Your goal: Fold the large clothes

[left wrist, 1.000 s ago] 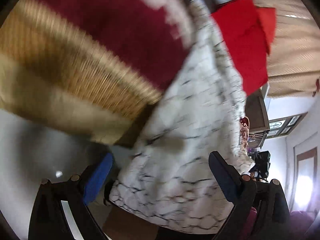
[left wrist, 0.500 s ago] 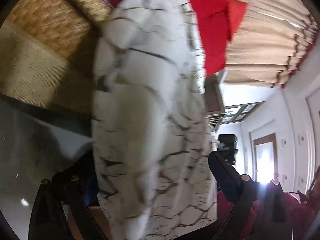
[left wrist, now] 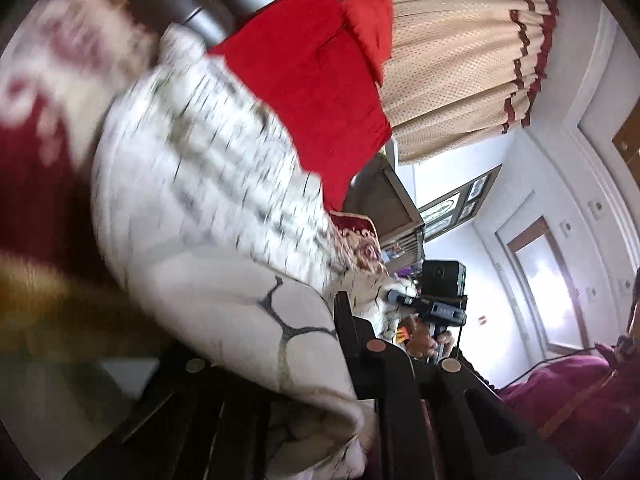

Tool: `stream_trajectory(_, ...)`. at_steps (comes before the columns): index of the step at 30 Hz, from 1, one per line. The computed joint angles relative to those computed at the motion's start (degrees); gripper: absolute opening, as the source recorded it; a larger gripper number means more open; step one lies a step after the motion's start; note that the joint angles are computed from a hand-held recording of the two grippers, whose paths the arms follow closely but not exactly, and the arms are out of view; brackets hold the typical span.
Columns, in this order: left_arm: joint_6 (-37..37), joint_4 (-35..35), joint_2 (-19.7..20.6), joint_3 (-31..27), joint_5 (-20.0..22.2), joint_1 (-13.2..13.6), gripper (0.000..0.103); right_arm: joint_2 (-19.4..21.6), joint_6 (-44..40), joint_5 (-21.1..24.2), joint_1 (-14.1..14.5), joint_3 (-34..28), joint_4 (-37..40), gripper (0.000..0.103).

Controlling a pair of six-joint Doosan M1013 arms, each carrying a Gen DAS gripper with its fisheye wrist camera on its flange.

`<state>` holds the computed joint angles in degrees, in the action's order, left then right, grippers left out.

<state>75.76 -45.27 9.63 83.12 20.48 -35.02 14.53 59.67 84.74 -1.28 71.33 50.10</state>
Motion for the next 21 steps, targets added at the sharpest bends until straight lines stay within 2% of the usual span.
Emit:
stream_trajectory(1, -3.1, 4.1, 1.0, -2.7, 2.0, 0.8, 0.01, 0.4, 0.1, -0.3, 0.0, -0.7, 0.4, 0.011)
stream_trajectory(4, -6.9, 9.8, 3.0, -8.1, 6.5, 2.6, 0.009, 2.4, 1.9, -1.7, 0.1, -3.7, 3.3, 0.01)
stream_trajectory(7, -6.1, 11.5, 4.2, -12.1, 10.1, 5.9, 0.009, 5.3, 4.5, -4.4, -0.4, -8.3, 5.7, 0.01)
stream_trajectory(8, -7.8, 13.6, 5.2, -14.1, 11.4, 6.8, 0.009, 6.7, 6.2, -6.5, -0.7, -10.6, 6.3, 0.01)
stream_trajectory(11, -18.5, 22.9, 10.1, -22.7, 17.9, 10.2, 0.009, 11.1, 13.7, -12.9, -1.6, -17.1, 5.9, 0.01)
stream_trajectory(12, -22.2, 26.7, 12.7, -26.7, 21.5, 11.4, 0.01, 12.5, 16.5, -14.3, -1.9, -18.9, 5.4, 0.01)
stream_trajectory(13, -24.6, 28.3, 14.5, -29.2, 23.9, 12.1, 0.014, 14.7, 20.9, -16.1, -2.3, -21.5, 4.8, 0.01)
stream_trajectory(14, -28.8, 30.6, 16.4, -31.8, 26.6, 12.9, 0.031, 16.4, 24.9, -17.0, -2.6, -23.5, 4.3, 0.011)
stream_trajectory(15, -34.6, 34.4, 18.0, -34.0, 28.7, 13.4, 0.058, 18.4, 30.1, -18.0, -2.9, -25.6, 3.4, 0.012)
stream_trajectory(16, -39.2, 37.5, 18.5, -34.2, 29.0, 13.5, 0.072, 20.3, 35.1, -17.7, -3.2, -27.7, 2.2, 0.012)
stream_trajectory(17, -44.9, 40.9, 18.2, -33.0, 27.5, 13.4, 0.083, 21.2, 38.9, -18.1, -3.3, -28.5, 0.9, 0.02)
stream_trajectory(18, -49.3, 42.7, 17.0, -30.3, 23.2, 13.5, 0.083, 21.6, 42.1, -19.2, -3.4, -28.2, 0.0, 0.039)
stream_trajectory(19, -52.3, 42.4, 15.4, -26.6, 17.1, 13.6, 0.083, 21.4, 43.9, -20.7, -3.5, -27.0, -0.5, 0.051)
stream_trajectory(20, -53.8, 43.1, 14.4, -24.5, 14.0, 13.4, 0.083, 20.7, 44.2, -22.3, -3.6, -25.4, -0.5, 0.072)
stream_trajectory(21, -55.0, 45.0, 13.6, -23.4, 12.6, 13.1, 0.083, 19.7, 42.9, -24.5, -3.7, -23.3, 0.0, 0.073)
